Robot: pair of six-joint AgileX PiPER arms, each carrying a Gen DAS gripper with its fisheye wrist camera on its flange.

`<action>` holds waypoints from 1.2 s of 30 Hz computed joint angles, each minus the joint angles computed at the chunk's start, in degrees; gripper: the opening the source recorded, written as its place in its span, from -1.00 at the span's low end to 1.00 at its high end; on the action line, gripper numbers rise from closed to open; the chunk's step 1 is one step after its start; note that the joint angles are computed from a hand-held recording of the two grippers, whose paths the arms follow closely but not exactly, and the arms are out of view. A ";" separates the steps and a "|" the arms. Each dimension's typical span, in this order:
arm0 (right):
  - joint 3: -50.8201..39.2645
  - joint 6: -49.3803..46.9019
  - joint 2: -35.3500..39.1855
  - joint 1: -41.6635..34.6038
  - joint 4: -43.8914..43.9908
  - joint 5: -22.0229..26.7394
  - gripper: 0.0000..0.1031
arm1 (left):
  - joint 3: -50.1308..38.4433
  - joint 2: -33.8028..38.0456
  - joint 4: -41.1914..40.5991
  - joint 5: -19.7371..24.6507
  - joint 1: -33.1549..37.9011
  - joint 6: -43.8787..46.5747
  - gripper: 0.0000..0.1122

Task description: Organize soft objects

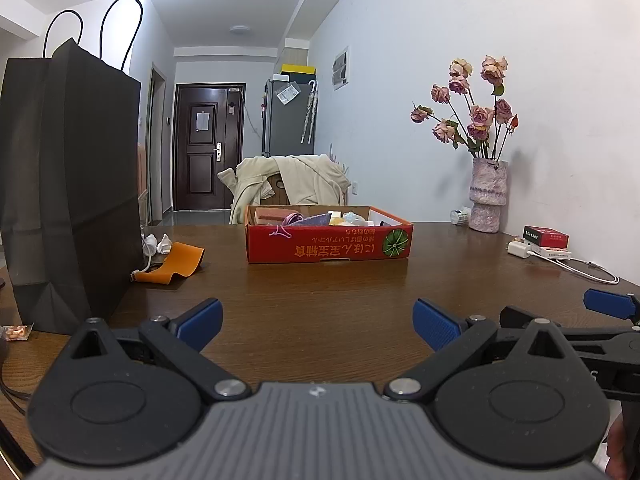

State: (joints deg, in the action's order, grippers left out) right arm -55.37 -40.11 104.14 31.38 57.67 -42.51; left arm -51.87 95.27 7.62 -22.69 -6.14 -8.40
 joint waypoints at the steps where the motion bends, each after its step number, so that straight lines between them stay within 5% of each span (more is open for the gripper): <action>1: 0.09 0.11 -0.02 0.07 -0.07 -0.06 1.00 | 0.01 -0.04 0.09 0.01 -0.01 -0.12 0.84; 36: -0.01 0.35 0.14 0.16 -0.31 0.07 1.00 | 0.40 -0.52 2.49 -0.85 0.18 -1.71 0.84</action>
State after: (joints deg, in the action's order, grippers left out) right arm -55.38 -39.76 104.28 31.54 57.36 -42.44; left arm -51.47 94.75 10.11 -23.54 -5.96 -10.11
